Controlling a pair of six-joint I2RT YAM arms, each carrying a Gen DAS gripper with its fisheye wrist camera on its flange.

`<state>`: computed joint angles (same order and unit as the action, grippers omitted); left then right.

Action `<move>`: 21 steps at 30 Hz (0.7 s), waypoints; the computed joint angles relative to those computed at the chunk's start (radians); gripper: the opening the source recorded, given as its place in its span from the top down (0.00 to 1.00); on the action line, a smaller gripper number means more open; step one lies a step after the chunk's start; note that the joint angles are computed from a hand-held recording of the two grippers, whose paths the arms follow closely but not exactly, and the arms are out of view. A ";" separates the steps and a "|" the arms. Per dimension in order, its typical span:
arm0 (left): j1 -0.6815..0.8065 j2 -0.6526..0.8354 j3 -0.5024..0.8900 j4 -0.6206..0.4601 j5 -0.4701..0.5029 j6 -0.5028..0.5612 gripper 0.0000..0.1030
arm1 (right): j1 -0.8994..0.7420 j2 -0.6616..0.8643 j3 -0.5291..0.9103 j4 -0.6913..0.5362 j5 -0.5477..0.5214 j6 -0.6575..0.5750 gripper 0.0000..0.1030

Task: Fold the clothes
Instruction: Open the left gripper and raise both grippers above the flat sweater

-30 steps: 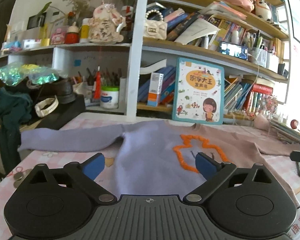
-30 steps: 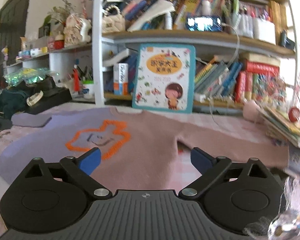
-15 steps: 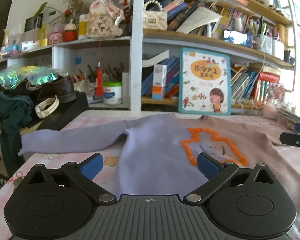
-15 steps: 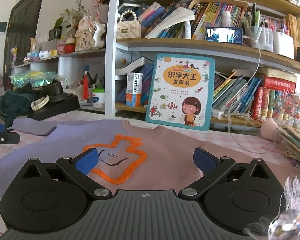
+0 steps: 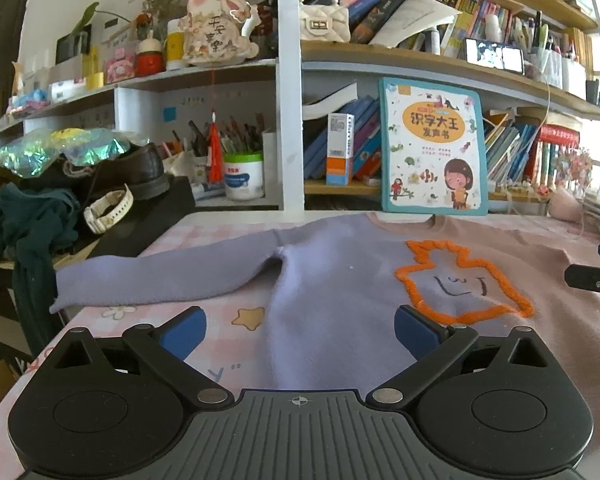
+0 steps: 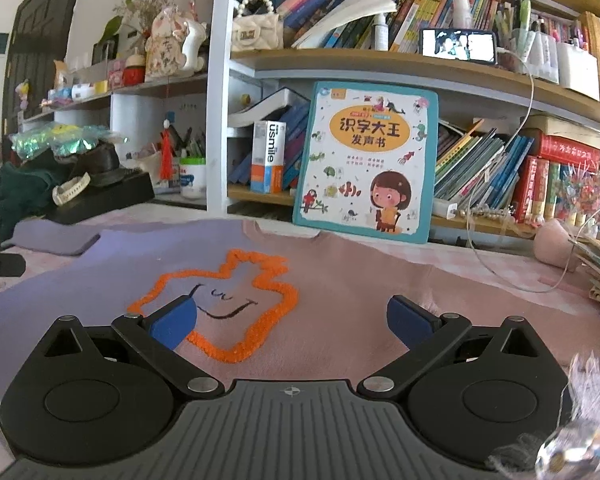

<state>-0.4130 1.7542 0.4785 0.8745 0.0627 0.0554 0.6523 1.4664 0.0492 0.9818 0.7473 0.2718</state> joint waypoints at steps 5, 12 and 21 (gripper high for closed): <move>-0.006 0.023 0.023 -0.005 -0.027 0.014 0.01 | -0.002 0.005 0.023 -0.041 -0.018 -0.016 0.01; 0.013 0.039 0.048 -0.020 -0.033 0.020 0.01 | 0.000 0.024 0.053 -0.073 -0.071 -0.067 0.01; 0.066 0.049 0.093 -0.057 -0.054 0.056 0.01 | -0.034 0.003 0.043 -0.074 -0.133 -0.053 0.01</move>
